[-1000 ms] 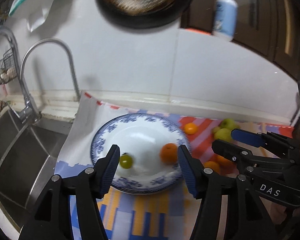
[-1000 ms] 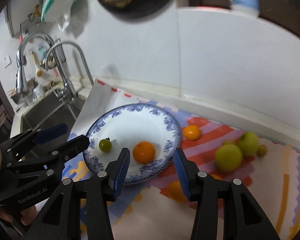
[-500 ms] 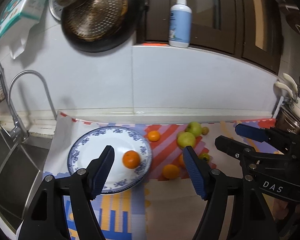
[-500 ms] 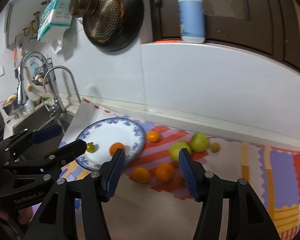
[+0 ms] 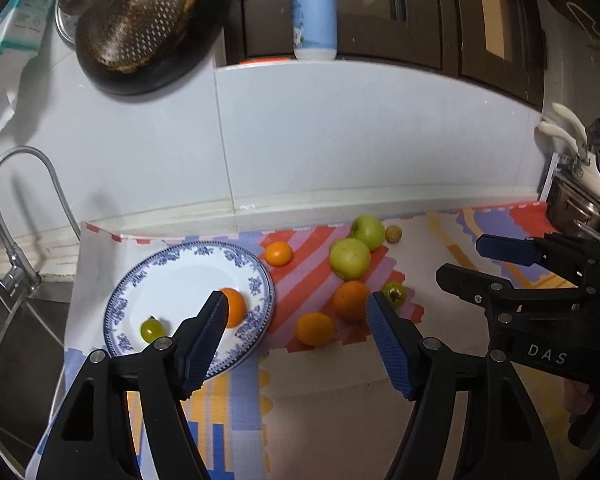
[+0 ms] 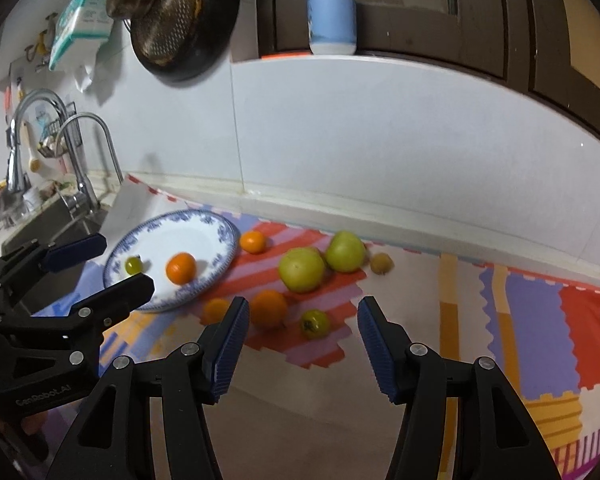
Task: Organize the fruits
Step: 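Withdraw both open tools from the plate back toward the fruit group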
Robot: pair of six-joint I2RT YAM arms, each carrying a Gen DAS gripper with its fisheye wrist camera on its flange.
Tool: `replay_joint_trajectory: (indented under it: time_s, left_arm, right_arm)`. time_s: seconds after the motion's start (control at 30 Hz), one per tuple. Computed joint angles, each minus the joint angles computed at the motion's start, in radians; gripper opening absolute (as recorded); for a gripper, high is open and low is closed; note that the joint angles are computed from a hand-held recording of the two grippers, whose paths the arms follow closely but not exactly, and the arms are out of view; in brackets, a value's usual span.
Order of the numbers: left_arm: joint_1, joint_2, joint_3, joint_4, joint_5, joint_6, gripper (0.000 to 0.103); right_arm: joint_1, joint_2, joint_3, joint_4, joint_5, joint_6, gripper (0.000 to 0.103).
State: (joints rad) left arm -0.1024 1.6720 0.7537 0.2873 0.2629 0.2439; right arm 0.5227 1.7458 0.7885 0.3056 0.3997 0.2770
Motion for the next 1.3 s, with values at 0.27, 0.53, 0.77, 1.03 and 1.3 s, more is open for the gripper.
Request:
replay_joint_trajectory:
  time_s: [0.27,0.53,0.77,1.03,1.3]
  left_arm:
    - [-0.02,0.114,0.047,-0.008,-0.02,0.022,0.07]
    - [-0.032,0.235,0.111,-0.013,-0.026,0.061,0.07]
    - [-0.045,0.326,0.212,-0.07,-0.016,0.061,0.066]
    - [-0.057,0.39,0.292,-0.124,-0.009,0.069,0.056]
    - [-0.056,0.426,0.35,-0.182,0.012,0.06,0.047]
  right_arm:
    - [-0.029,0.087,0.033,0.005,-0.031,-0.026,0.057]
    - [-0.062,0.193,0.097,-0.001,-0.072,-0.055,0.057]
    - [-0.094,0.273,0.162,-0.004,-0.119,-0.076,0.057]
    - [-0.116,0.332,0.227,-0.018,-0.161,-0.094,0.051]
    - [-0.122,0.379,0.285,-0.054,-0.185,-0.108,0.043]
